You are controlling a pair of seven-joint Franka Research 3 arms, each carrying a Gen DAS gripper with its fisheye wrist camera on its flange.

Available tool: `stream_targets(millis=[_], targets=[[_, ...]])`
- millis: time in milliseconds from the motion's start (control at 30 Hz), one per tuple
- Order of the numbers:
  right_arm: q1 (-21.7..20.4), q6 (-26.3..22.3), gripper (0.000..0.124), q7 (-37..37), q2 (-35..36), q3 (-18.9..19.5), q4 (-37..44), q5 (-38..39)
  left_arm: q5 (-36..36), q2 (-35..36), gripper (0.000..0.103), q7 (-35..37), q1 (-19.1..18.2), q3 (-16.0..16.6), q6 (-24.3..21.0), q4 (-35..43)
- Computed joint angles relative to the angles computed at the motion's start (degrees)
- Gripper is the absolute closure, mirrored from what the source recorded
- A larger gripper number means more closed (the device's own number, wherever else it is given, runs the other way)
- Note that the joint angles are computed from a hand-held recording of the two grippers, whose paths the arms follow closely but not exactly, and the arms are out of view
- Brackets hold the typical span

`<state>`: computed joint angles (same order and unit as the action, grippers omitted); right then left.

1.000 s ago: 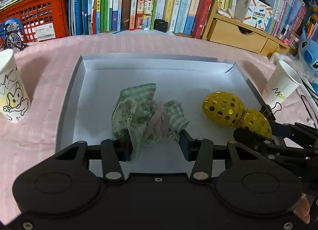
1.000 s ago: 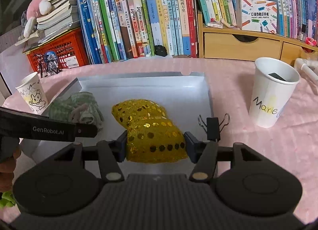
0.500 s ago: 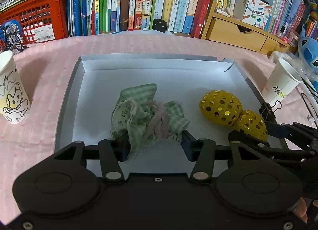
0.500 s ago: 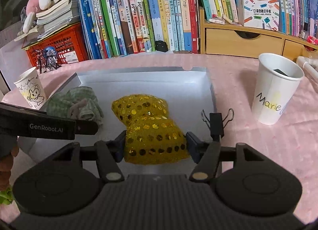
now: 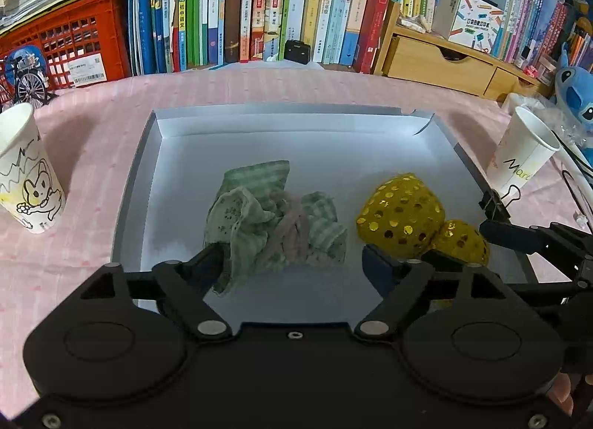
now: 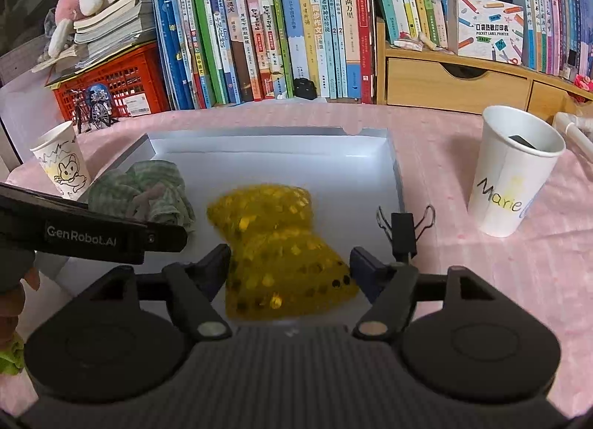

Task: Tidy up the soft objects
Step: 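Carry the plaid cloth and gold bow into the white tray and open both tools, then withdraw both tools from the tray toward the navy pouch and foam block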

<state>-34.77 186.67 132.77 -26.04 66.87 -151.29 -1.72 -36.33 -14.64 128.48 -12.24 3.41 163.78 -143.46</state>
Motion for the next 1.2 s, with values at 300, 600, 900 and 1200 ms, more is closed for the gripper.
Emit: stream_targets(millis=[300,600,900,1200], targets=[[2.5,-0.5,0.034,-0.1,-2.4,-1.5,-0.7,-0.4,-0.8,-3.6,0.014,2.1,-2.1,1.3,1.2,-3.0],[9.0,0.5,0.033,-0.7,-5.4,-6.5,-3.6,0.9,-2.6,-11.2,0.013,4.9,-7.2,6.8,2.6,-7.8],[16.3,2.6,0.029,-1.8,-10.8,-9.7,-7.7,4.1,1.3,-21.9,0.011,4.3,-11.4,11.9,5.6,-15.0],[21.1,3.9,0.027,-0.7,-16.2,-8.8,-11.4,7.3,7.7,-33.0,0.010,0.9,-11.7,14.7,5.8,-22.5]])
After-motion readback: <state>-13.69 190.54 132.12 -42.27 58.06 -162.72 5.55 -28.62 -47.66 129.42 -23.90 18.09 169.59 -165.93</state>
